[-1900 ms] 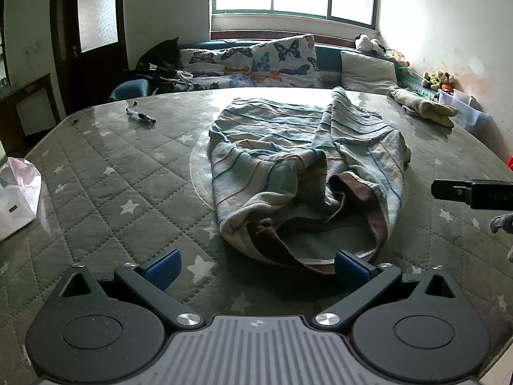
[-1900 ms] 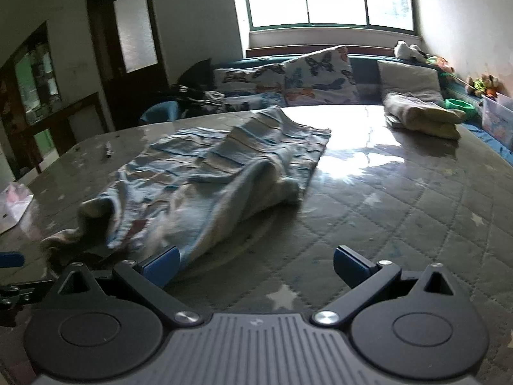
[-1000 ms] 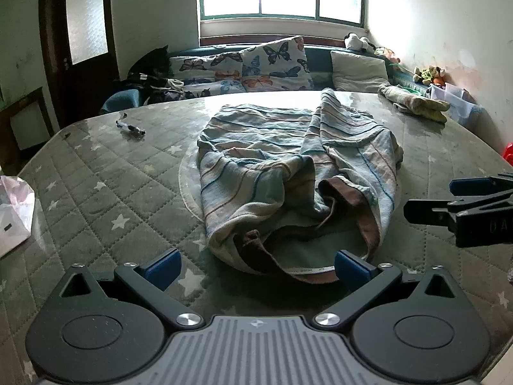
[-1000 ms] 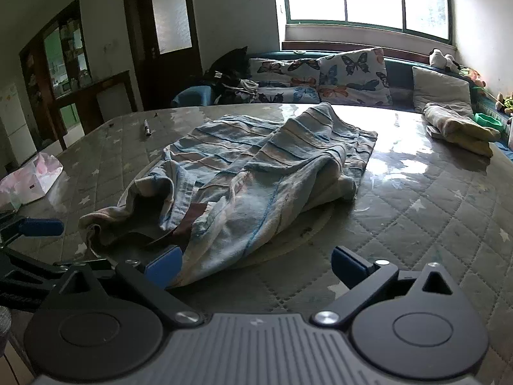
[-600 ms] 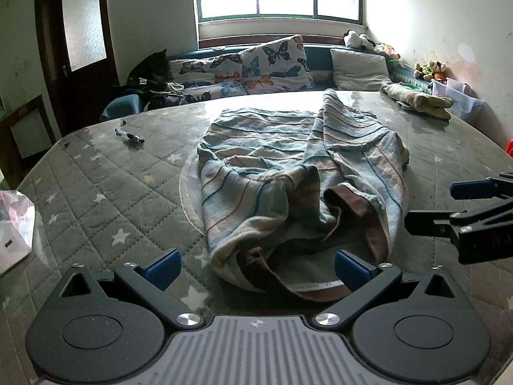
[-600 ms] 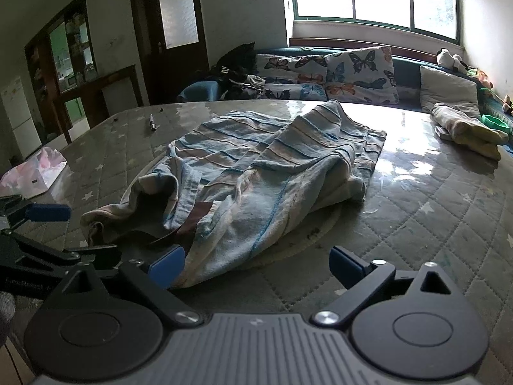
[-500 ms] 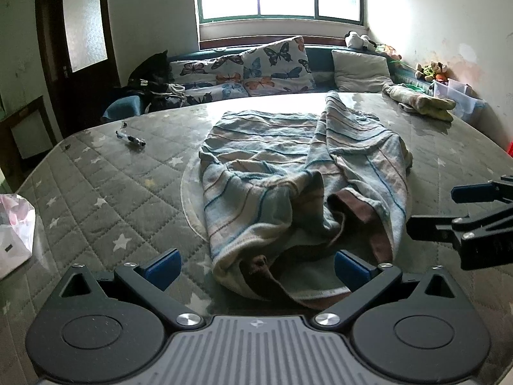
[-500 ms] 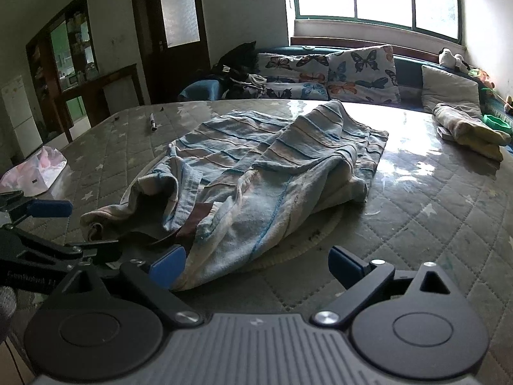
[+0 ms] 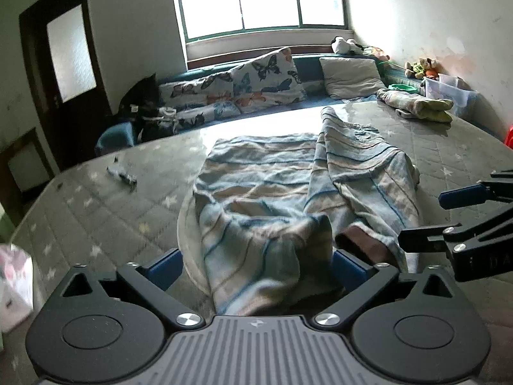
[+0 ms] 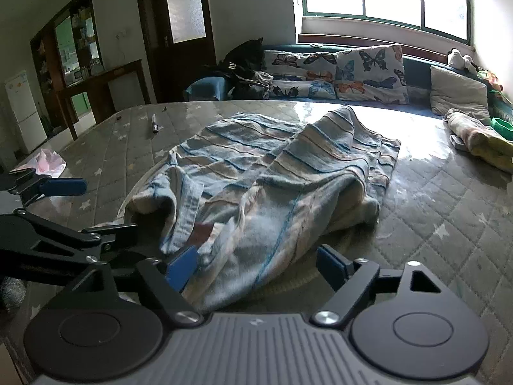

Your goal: Fold clothes

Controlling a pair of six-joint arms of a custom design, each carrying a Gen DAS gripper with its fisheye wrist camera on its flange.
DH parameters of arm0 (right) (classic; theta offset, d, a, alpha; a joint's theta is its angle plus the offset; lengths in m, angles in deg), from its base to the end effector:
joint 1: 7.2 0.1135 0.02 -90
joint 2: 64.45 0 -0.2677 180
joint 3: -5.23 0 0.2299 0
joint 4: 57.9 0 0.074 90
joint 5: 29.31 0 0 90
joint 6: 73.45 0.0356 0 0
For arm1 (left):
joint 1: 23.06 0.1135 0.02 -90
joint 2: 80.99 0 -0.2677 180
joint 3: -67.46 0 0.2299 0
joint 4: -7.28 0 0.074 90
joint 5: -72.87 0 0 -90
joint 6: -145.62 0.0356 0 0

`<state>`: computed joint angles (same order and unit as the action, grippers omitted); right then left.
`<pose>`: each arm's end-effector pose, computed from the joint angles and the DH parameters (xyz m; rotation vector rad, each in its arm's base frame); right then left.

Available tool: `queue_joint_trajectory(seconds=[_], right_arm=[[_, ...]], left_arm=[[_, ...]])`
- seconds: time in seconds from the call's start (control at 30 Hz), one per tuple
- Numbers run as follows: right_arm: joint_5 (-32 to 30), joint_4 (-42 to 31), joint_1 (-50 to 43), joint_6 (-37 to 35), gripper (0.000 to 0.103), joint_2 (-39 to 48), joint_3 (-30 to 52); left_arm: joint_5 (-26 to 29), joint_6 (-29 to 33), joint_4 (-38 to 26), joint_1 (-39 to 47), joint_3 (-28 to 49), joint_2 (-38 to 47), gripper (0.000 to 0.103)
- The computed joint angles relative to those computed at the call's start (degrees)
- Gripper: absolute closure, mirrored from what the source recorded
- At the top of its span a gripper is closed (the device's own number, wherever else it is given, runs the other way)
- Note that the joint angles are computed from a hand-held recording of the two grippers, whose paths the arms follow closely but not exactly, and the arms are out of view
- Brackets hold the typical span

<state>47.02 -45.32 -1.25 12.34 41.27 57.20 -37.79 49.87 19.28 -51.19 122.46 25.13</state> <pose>0.3077 0.0405 0.1143 -0.3252 2.2580 0.2887 0.2898 -0.1407 0.1240 0.2393 2.1904 0.0785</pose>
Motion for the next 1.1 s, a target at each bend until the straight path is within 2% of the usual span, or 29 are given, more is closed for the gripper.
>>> queue_joint_trajectory(seconds=[0.33, 0.4, 0.6, 0.77, 1.1], right_arm=[[-0.5, -5.3, 0.5, -0.5, 0.04, 3.5, 9.2], [-0.2, -6.3, 1.0, -1.3, 0.047, 4.6, 11.6], [2.6, -9.5, 1.5, -1.5, 0.05, 9.2, 20.3], [2.9, -13.1, 2.0, -1.7, 0.056, 14.6, 29.1], [6.3, -21.5, 1.6, 2.4, 0.066, 27.1, 48.1]], left_arm=[[5.3, 8.4, 3.6, 1.3, 2.7, 3.8, 0.029], [6.2, 9.5, 3.5, 1.5, 3.3, 4.6, 0.041], [9.3, 9.3, 2.8, 3.2, 4.8, 6.1, 0.064], [11.4, 8.4, 3.0, 4.2, 5.4, 6.8, 0.067], [13.7, 9.8, 4.6, 4.8, 4.2, 6.0, 0.062]])
